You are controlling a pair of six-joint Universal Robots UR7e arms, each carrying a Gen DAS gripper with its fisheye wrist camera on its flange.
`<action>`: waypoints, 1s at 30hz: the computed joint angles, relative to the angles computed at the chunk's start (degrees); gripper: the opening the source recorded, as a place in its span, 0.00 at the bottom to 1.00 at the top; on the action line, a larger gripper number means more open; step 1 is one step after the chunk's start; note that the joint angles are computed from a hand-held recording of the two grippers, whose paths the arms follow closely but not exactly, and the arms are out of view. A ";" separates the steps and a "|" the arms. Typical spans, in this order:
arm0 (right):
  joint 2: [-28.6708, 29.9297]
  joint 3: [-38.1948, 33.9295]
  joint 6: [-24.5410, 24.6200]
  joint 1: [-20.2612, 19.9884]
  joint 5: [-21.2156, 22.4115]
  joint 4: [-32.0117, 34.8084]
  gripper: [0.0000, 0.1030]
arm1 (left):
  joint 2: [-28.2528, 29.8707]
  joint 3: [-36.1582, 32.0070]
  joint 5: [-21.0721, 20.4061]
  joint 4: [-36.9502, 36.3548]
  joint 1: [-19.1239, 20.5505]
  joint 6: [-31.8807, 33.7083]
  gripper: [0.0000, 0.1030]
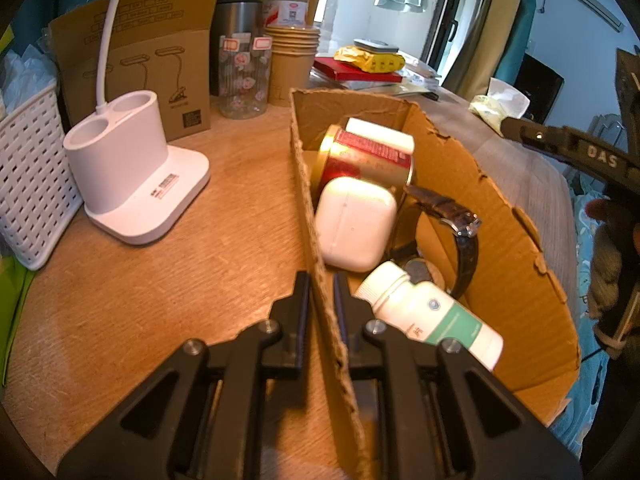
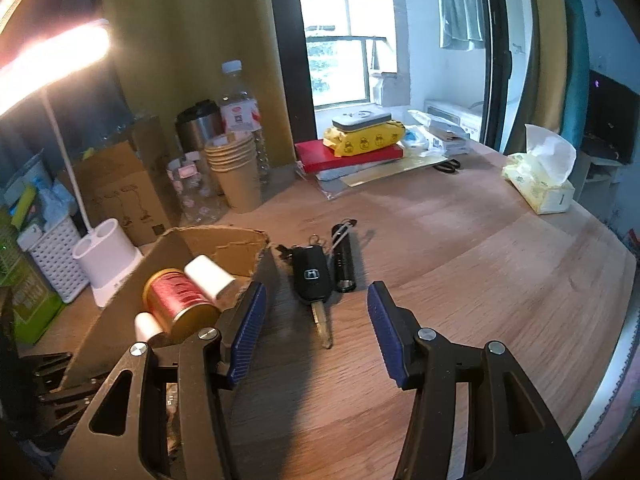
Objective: Organize rigid objects
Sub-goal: 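Move the right tool to the black flashlight and grasp it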
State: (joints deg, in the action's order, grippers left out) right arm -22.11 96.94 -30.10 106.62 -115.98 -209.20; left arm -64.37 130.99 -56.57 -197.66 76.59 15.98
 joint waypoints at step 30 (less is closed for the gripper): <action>10.29 -23.91 -4.89 -4.36 -5.79 17.35 0.54 | 0.09 0.10 -0.14 -0.07 0.01 -0.19 0.13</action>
